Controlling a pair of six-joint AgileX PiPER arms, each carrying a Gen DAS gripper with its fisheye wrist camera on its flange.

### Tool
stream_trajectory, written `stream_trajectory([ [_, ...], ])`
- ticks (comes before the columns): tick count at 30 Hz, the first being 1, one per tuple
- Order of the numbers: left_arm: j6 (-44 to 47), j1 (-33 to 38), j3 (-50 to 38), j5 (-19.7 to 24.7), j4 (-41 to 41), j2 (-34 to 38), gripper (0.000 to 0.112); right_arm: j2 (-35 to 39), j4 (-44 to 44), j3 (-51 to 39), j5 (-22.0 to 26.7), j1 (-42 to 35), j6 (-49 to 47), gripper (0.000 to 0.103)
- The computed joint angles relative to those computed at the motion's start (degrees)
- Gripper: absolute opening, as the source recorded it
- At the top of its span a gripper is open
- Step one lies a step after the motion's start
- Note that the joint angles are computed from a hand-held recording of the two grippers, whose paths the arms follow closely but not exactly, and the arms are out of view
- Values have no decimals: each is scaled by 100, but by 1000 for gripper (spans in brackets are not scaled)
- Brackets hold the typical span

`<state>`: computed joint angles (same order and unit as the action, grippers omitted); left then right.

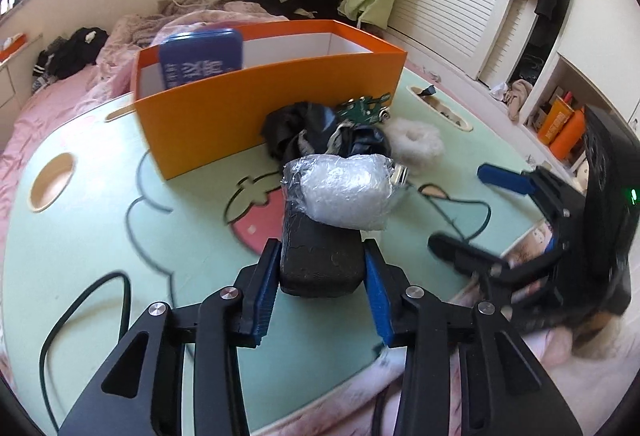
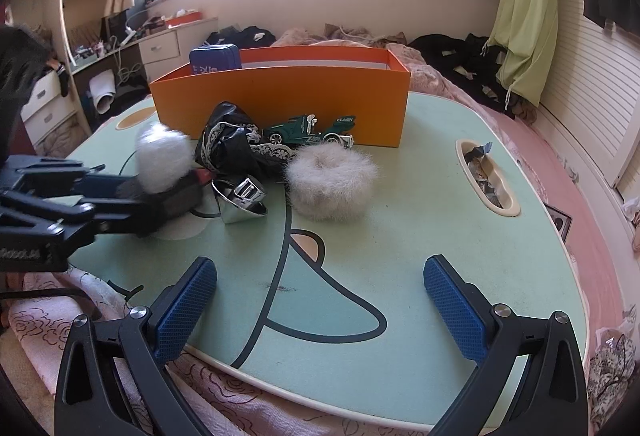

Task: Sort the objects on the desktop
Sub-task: 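Grasp the black rectangular case with the left tool while the right tool grasps the white fur ball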

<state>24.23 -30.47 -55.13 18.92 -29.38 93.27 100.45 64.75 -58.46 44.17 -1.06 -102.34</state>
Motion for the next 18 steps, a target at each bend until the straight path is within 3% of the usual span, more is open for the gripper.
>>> stream_trajectory([
  [6,680,206,387,-22,-673,-300,41,41,-66,-241,20,-57,534,103],
  [10,1943,909,13,1446,-2358,-189,40,122,-306,-711,157,-42,1252,98],
  [11,1909,934,-33,1485,-2374,-187,40,136,-511,-867,141,60,1512,96],
  [14,1160,651,13,818,-1441,-338,40,107,-1007,-1097,-202,423,2087,86],
  [18,1187,638,45,837,-1352,-349,40,305,-1614,-1514,-228,768,2806,79],
])
